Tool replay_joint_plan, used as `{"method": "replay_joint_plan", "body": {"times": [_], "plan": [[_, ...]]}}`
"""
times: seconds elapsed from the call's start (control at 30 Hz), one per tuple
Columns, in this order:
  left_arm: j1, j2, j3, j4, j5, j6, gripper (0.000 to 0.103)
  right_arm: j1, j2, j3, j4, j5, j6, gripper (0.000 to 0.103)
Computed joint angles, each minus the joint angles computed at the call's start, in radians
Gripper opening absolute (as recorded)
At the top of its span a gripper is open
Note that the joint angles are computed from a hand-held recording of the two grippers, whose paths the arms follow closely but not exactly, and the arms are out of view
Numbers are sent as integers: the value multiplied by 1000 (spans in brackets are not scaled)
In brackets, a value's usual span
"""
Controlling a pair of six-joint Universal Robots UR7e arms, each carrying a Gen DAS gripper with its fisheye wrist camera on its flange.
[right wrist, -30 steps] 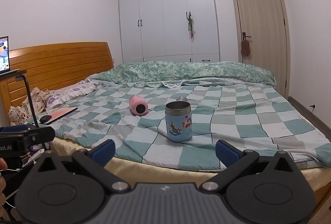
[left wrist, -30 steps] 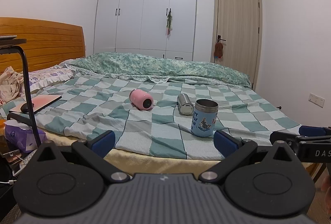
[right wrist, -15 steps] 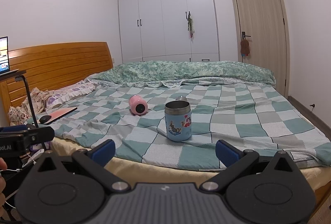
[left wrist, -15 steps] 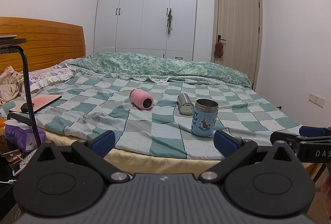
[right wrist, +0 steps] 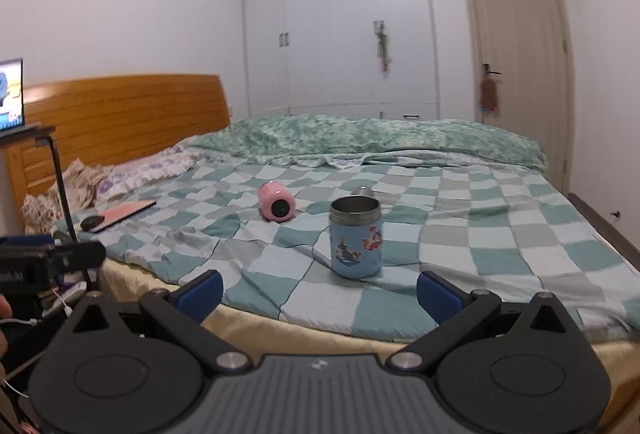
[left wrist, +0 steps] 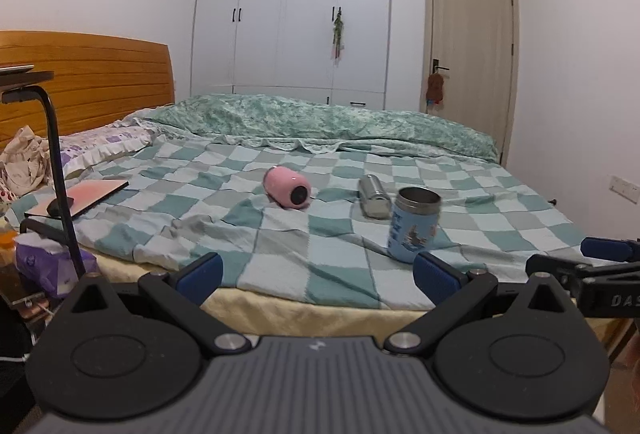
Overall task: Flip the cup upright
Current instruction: 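Move the right gripper toward the pink cup lying on its side, then grasp the pink cup with the right gripper and rotate it rim-up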
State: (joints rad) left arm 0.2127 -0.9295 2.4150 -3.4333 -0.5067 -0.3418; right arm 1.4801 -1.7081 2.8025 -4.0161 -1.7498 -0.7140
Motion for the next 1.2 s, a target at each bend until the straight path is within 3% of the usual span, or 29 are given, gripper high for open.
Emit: {"method": "replay_joint_plan", "body": {"times": [0.07, 0.13, 0.27, 0.47, 0.73, 0.83, 1.0, 1.1, 1.2], "plan": [[25, 42, -35, -49, 48, 45, 103, 9, 45, -55, 24, -11, -8, 103], [59, 47, -77, -6, 66, 51, 103, 21, 88, -112, 52, -15, -18, 103], [145, 65, -174, 45, 36, 74, 103, 54, 196, -229, 64, -20, -45, 103], [281, 139, -346, -37, -46, 270, 103, 84, 354, -454, 161, 2, -35, 103], [444, 338, -679, -114, -129, 516, 103, 32, 562, -754, 256, 93, -22, 103], [518, 383, -819, 11, -216, 525, 103, -16, 616, -867, 334, 188, -55, 103], [628, 530, -1112, 143, -388, 595, 103, -50, 704, -1063, 465, 248, -118, 103], [669, 666, -1382, 309, -398, 573, 103, -32, 791, -1218, 492, 204, -171, 103], [714, 807, -1696, 575, -436, 575, 103, -18, 861, -1399, 666, 181, -181, 103]]}}
